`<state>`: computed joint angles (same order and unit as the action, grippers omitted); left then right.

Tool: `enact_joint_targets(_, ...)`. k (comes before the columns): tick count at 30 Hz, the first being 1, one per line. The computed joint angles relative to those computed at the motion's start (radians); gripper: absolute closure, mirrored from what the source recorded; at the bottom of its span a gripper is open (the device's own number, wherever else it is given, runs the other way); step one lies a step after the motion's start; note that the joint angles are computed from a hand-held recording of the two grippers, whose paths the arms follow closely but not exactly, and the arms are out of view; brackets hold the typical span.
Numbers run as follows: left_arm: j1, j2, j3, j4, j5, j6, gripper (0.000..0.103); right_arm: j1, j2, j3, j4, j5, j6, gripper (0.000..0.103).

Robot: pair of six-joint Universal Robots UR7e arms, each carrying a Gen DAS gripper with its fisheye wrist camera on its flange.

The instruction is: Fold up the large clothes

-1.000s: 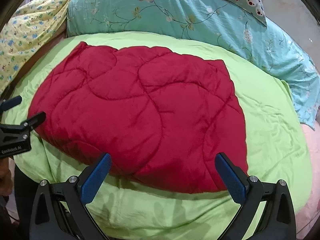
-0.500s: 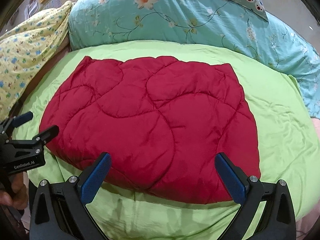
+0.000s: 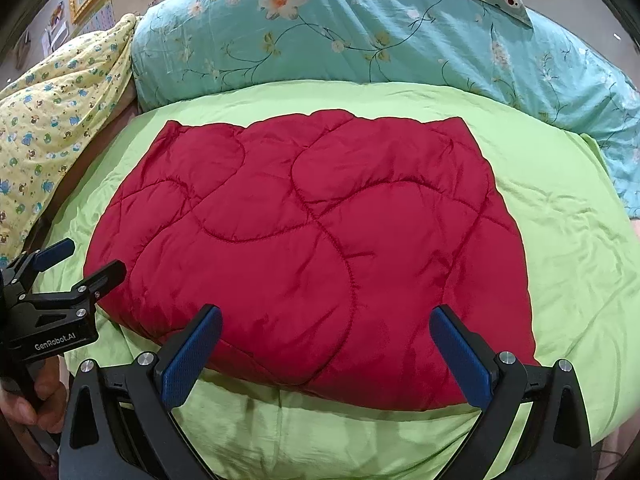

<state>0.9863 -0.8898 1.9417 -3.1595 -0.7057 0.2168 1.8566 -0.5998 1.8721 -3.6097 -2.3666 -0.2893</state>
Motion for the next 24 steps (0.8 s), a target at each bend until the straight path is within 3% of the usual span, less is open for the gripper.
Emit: enact_joint_targets(24, 0.004, -0.022, 0.014, 0.022, -0.021, -0.035, 0.0, -0.001, -0.005, 0.013, 0.002, 0.026, 0.022, 0.0)
